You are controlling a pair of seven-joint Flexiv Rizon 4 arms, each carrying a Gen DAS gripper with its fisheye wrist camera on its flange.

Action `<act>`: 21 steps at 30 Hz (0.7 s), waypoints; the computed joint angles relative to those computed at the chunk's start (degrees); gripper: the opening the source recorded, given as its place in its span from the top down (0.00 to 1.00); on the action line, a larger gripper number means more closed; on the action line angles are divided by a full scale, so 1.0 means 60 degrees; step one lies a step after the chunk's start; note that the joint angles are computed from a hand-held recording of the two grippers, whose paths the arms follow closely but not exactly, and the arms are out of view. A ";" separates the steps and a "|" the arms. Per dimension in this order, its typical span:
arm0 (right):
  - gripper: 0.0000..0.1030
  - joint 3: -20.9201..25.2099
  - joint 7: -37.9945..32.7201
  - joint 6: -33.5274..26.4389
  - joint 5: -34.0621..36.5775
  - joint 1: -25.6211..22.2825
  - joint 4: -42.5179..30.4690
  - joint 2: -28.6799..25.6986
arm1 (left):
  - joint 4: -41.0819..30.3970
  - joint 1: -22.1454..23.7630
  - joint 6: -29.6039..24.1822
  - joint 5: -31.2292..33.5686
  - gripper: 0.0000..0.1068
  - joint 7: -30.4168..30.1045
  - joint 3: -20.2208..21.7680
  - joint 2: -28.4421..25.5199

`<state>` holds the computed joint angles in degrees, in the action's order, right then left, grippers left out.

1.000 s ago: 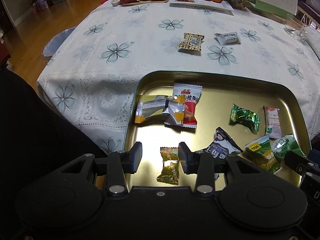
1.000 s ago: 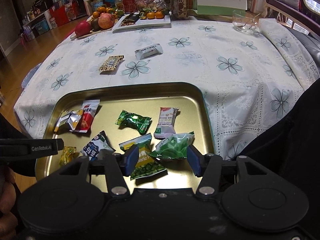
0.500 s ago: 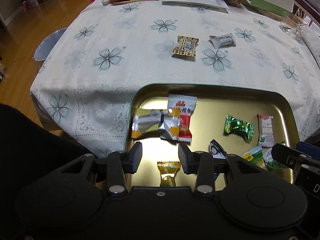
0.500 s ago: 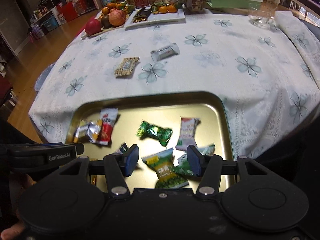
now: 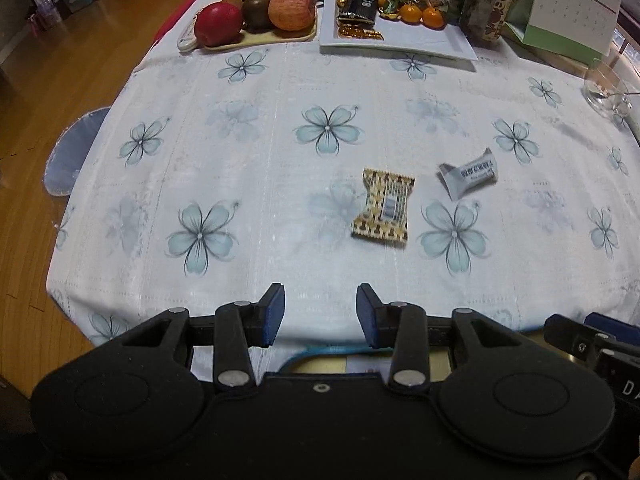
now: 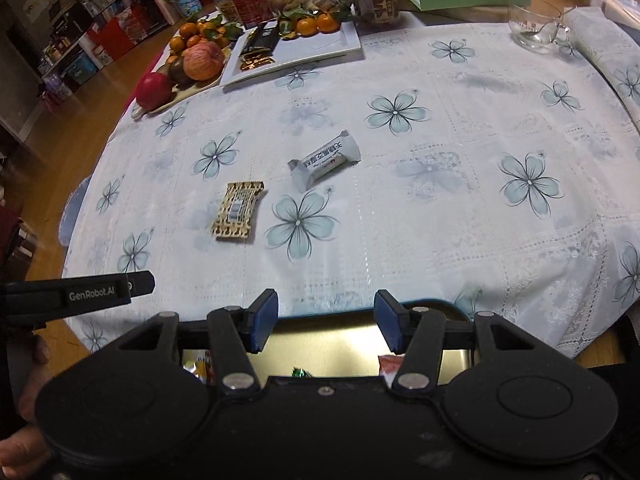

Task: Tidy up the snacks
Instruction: 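Withdraw both tools from the tray toward the two snacks on the cloth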

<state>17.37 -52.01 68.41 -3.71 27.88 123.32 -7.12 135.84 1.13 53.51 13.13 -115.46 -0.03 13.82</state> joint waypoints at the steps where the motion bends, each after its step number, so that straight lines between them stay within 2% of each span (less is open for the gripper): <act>1: 0.45 -0.0048 -0.0025 -0.0179 0.0129 -0.0022 -0.0334 -0.0248 | -0.0225 0.0071 0.0027 -0.0022 0.55 0.0123 -0.0002 -0.0260; 7: 0.45 -0.0426 0.0479 -0.0854 -0.0141 0.0052 -0.1864 -0.1573 | -0.1080 0.0285 0.0443 0.0577 0.55 0.0011 0.0121 -0.1401; 9: 0.45 -0.0547 0.0741 -0.0966 -0.0312 0.0114 -0.2299 -0.1990 | -0.1102 0.0275 0.0526 0.0485 0.55 0.0036 0.0276 -0.1638; 11: 0.45 -0.0656 0.1085 -0.0984 -0.0410 0.0174 -0.2731 -0.2405 | -0.1189 0.0251 0.0096 0.0042 0.56 0.0190 0.0398 -0.1821; 14: 0.45 -0.0684 0.1530 -0.1163 -0.0351 0.0211 -0.3490 -0.3047 | -0.1069 0.0217 0.0113 -0.0641 0.56 0.0589 0.0597 -0.1844; 16: 0.45 -0.0703 0.1756 -0.1423 -0.0355 0.0280 -0.4017 -0.3461 | -0.1062 0.0235 0.0067 -0.0674 0.56 0.0545 0.0644 -0.1774; 21: 0.45 -0.1330 0.3334 -0.1598 -0.1094 0.0869 -0.4501 -0.4028 | -0.0914 0.0282 0.0071 -0.1258 0.56 0.0841 0.0753 -0.1632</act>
